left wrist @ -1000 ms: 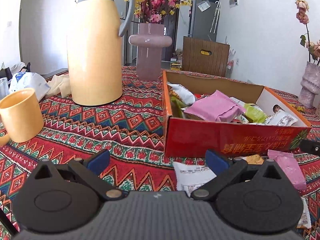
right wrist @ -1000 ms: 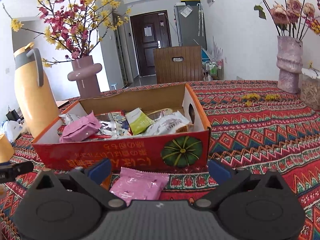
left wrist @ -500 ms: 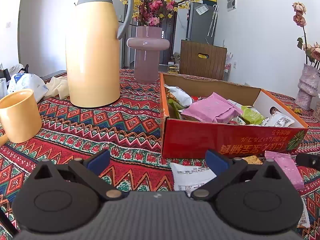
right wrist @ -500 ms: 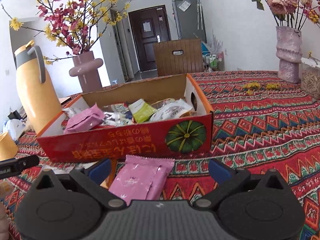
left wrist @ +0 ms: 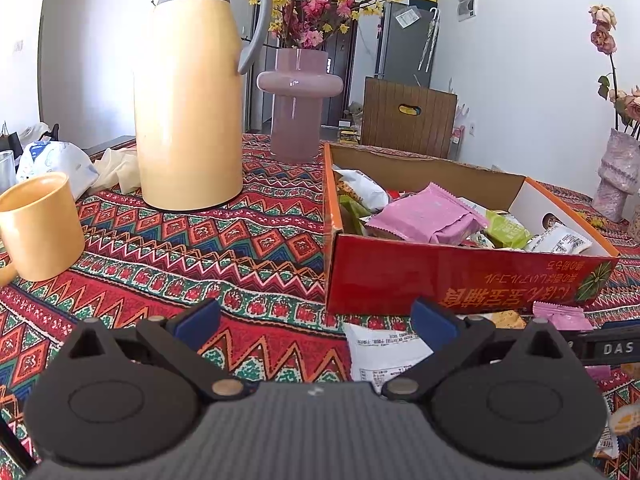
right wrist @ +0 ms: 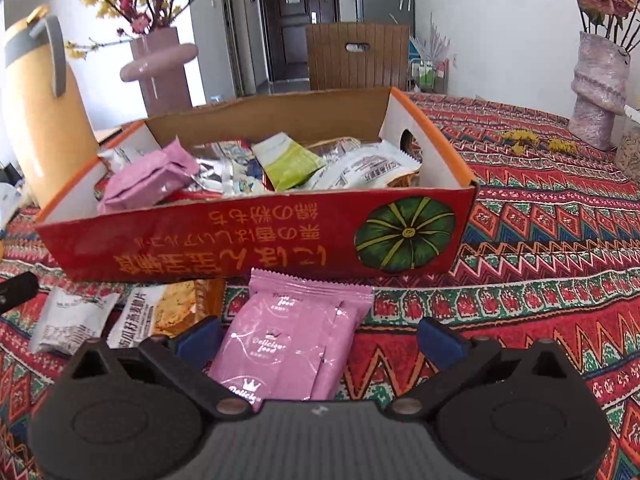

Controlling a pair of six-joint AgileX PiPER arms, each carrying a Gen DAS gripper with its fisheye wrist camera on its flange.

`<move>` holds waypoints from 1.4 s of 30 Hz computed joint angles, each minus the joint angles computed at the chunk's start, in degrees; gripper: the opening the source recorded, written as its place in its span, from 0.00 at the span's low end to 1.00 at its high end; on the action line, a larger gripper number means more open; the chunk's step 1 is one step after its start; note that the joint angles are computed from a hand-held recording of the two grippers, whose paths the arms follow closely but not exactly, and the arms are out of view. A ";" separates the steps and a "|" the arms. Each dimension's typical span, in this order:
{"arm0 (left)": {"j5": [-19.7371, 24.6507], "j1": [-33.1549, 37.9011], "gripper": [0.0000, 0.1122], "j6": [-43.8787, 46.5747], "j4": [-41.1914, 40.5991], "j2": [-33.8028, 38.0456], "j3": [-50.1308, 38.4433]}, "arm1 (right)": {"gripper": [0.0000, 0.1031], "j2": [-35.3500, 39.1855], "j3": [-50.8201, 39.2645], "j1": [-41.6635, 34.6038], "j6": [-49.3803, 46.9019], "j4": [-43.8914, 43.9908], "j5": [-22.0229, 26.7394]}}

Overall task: Organize snacks
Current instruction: 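Grasp the pink packet on the cloth with the right tool, then grasp the white packet with the left tool while the right tool holds the pink packet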

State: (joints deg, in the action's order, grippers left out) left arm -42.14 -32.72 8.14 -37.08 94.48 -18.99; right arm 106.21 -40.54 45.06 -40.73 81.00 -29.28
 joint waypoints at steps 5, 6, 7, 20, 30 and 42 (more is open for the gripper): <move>-0.02 -0.04 0.92 0.00 -0.14 0.02 0.01 | 1.00 1.21 -1.49 0.34 -5.03 3.90 -0.29; -0.04 -0.05 0.92 -0.10 -0.12 0.03 0.04 | 1.00 1.27 -1.44 0.29 -4.64 3.47 -0.21; -0.12 0.02 0.92 -0.34 0.12 0.07 0.10 | 1.00 1.33 -1.15 0.35 -3.70 2.54 -0.40; -0.12 0.05 0.92 -0.45 0.07 0.04 0.14 | 0.64 -1.76 1.62 0.02 -0.86 -3.86 1.27; 0.41 0.07 0.92 0.36 -0.76 0.21 -0.18 | 0.59 -6.15 12.74 5.44 19.27 -17.41 -12.75; 10.49 2.93 0.92 5.21 -1.31 -0.76 -4.17 | 0.59 -3.41 19.64 3.50 38.18 -27.66 -23.12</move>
State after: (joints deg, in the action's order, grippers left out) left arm -31.65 -29.79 13.35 -38.39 93.72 -23.16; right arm 102.80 -20.90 48.55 -2.55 53.35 -52.41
